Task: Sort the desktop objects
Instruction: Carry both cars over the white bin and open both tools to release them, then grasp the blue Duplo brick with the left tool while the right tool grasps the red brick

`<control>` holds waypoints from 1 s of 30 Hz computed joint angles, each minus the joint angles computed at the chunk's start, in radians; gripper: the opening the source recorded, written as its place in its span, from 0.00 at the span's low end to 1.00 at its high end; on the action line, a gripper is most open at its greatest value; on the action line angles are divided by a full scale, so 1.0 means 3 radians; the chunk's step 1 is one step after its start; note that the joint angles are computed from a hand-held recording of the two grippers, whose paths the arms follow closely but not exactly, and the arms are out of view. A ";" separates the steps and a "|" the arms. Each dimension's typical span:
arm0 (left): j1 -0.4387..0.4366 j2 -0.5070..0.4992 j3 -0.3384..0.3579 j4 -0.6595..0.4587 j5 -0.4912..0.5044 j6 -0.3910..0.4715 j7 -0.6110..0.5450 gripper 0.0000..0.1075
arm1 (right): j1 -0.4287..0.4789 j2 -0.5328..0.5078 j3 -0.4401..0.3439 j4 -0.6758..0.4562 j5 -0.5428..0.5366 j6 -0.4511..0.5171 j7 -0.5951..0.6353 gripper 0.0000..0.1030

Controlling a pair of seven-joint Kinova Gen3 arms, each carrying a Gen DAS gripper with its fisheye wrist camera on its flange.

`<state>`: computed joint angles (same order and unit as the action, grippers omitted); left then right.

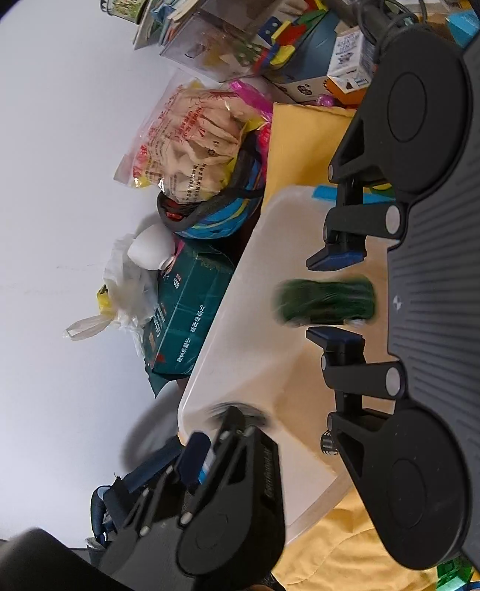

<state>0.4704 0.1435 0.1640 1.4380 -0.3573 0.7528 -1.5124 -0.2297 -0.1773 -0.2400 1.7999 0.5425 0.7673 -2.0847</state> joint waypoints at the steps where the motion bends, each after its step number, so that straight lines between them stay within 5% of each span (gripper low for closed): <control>1: 0.0006 -0.0034 -0.0008 0.0046 -0.0032 -0.0011 0.0008 0.43 | -0.0007 -0.0033 -0.0011 0.0015 -0.0010 -0.0001 -0.0014 0.36; 7: -0.0080 -0.0236 0.0052 0.0188 -0.0046 0.0029 0.0046 0.51 | 0.0021 -0.0163 -0.0088 0.0027 0.0001 -0.0037 -0.0061 0.37; 12: -0.0255 -0.0812 0.0046 0.0750 0.0256 -0.0271 -0.0112 0.64 | -0.0002 -0.0569 -0.0055 0.0197 -0.0389 -0.0133 0.0161 0.47; 16: -0.0346 -0.1288 0.0016 0.1186 0.0577 -0.0259 -0.0355 0.64 | -0.0075 -0.0922 -0.0086 0.0426 -0.0743 -0.0042 0.0396 0.47; 22: -0.0248 -0.1739 -0.0139 0.1674 0.1084 0.0188 -0.0888 0.64 | -0.0180 -0.1263 -0.0178 0.0683 -0.1324 0.0421 0.0709 0.45; 30: -0.0311 -0.1947 -0.0224 0.1957 0.1627 0.0842 -0.1261 0.64 | -0.0358 -0.1424 -0.0195 0.0935 -0.1974 0.0810 0.0923 0.33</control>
